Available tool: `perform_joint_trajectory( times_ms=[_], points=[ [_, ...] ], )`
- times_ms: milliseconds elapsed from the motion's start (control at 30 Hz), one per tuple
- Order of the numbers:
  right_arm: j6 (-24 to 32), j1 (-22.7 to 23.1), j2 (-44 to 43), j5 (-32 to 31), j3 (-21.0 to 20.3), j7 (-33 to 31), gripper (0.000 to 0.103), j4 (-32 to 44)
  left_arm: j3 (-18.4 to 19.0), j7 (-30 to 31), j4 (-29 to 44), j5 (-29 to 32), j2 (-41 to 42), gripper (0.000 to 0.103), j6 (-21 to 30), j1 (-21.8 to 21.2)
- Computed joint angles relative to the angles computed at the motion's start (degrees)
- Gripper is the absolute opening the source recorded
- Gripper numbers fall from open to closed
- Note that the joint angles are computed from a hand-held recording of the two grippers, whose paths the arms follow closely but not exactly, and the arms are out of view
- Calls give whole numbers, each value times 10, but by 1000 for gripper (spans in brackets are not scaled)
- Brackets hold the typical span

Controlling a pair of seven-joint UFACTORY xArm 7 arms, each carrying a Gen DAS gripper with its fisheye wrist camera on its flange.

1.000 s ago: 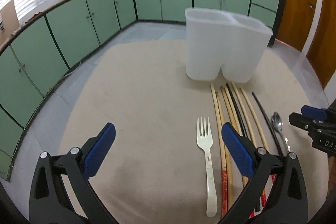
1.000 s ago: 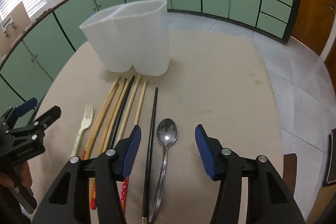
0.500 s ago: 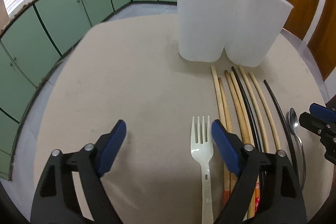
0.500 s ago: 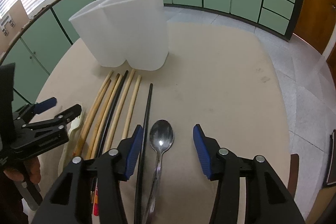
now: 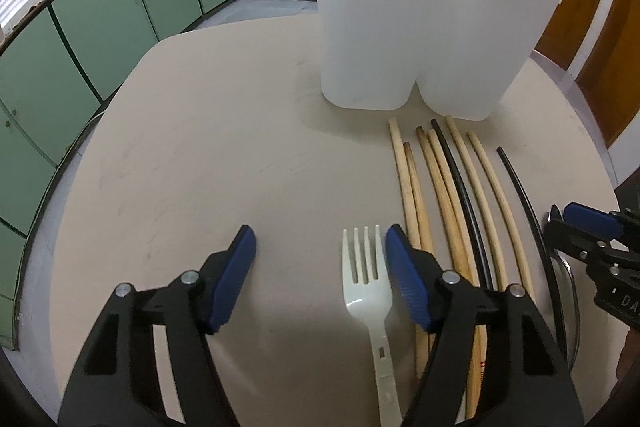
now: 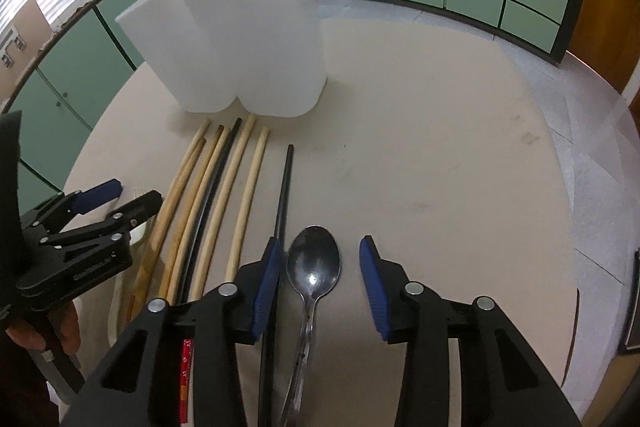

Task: Organize utensils
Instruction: 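Lower the left tool onto the white fork while the right tool lowers onto the spoon, then close the left tool on the fork while the right tool closes on the spoon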

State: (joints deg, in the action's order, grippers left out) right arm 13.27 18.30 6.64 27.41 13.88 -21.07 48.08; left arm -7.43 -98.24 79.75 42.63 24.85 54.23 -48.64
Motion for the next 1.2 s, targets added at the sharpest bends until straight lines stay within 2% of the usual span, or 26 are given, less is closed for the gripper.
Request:
perform_joint_trajectory(
  times_ms=[133,267,367,467,567,633,767,867,933,1033,1133,1200],
  points=[
    [1,4,5,-15,-2,17,39,5,-2,-2,-10,-11,-9,71,-12,6],
    [2,4,7,-18,1,25,35,7,-3,1,-13,-16,-10,69,-18,11],
    [12,-5,2,6,4,7,30,5,-2,-1,-12,-12,-8,56,-35,11],
    [19,-8,0,29,4,-11,29,4,1,3,-3,-10,-1,49,-44,11],
    [15,4,0,-6,-6,16,29,1,5,3,4,-5,5,39,-49,6],
    [11,11,1,-39,-12,43,29,0,7,8,20,-4,17,36,-46,1],
    [7,14,1,-72,-14,72,28,-2,10,21,37,-7,30,19,-66,-2],
    [-3,13,-1,-75,-8,74,27,-8,16,18,54,-8,42,19,-63,-16],
    [-9,3,-5,-39,3,47,27,-14,22,8,51,-3,40,19,-75,-21],
    [-37,-16,-26,97,30,-69,27,-31,32,-36,13,38,14,18,-108,-32],
    [-53,-8,-50,229,31,-195,27,-41,36,-74,5,101,2,18,-92,-52],
    [-60,6,-59,286,23,-250,27,-41,35,-107,2,149,-5,18,-79,-63]
  ],
)
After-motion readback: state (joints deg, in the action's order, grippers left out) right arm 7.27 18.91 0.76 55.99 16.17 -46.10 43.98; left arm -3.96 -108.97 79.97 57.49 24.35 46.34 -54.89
